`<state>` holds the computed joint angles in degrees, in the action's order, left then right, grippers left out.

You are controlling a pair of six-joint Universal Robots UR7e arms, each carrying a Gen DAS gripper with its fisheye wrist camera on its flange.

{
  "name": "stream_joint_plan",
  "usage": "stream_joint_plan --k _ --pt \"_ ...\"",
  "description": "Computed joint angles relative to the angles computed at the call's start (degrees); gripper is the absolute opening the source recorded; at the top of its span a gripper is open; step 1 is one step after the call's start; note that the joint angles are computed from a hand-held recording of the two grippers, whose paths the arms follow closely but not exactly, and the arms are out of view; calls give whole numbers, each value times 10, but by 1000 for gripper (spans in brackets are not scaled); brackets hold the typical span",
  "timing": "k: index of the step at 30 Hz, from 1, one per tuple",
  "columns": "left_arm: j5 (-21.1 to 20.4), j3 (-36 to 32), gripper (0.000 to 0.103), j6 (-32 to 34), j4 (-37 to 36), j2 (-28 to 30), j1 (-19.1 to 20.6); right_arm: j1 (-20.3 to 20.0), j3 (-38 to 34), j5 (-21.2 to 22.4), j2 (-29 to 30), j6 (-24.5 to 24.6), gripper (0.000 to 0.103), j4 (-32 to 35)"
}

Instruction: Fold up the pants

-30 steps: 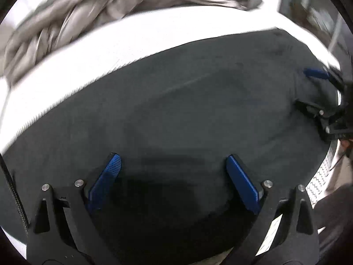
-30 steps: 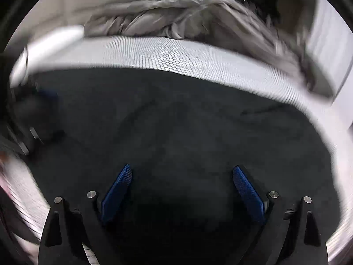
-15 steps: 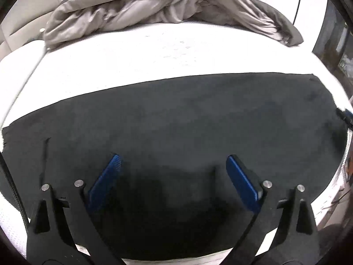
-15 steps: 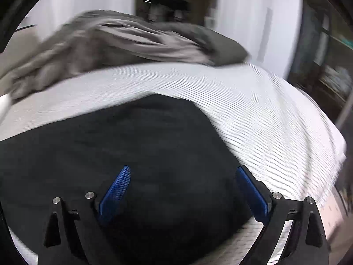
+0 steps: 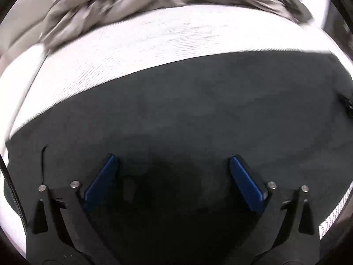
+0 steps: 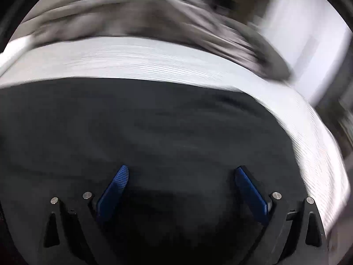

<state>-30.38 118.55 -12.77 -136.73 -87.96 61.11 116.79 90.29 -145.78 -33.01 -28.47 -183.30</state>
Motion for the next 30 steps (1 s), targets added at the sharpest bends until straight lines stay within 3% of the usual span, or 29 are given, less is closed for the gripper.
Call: stream_joint_plan --k 1,3,7,11,14,15,17,19,21,25,27,28,29,30 --pt "-9 -2 102 -9 4 -6 7 -11 -3 -28 -5 19 97 -10" --pt "-10 -5 101 -20 11 -13 9 -23 -11 -71 -3 3 97 -65" --pt "11 -7 90 -11 8 -6 -13 -21 0 -60 -20 37 96 -56" --pt "25 -16 90 84 -92 37 -33 2 47 87 -63 69 96 -27" --pt "-7 -47 90 104 -93 73 -26 22 -2 133 -37 84 96 92" --pt "-5 -53 90 106 -89 84 -24 27 -30 143 -16 65 96 137" --pt "29 -58 90 71 -46 98 -18 36 -55 126 11 41 94 189" --pt "30 -53 95 64 -42 94 -2 31 -75 102 29 1 94 213" --pt "7 -48 99 47 -45 74 13 15 -60 98 10 -36 95 189" --pt "-13 -52 99 63 -42 45 41 -30 -98 -13 -2 -47 95 101" --pt "4 -49 98 39 -26 36 36 -67 -92 8 -35 26 95 140" --pt "14 -44 94 29 -25 33 29 -81 -80 55 -61 80 94 180" --pt "21 -41 85 25 -29 30 22 -91 -67 92 -84 110 91 198" --pt "19 -38 84 36 -50 29 15 -91 -61 105 -93 117 88 193"
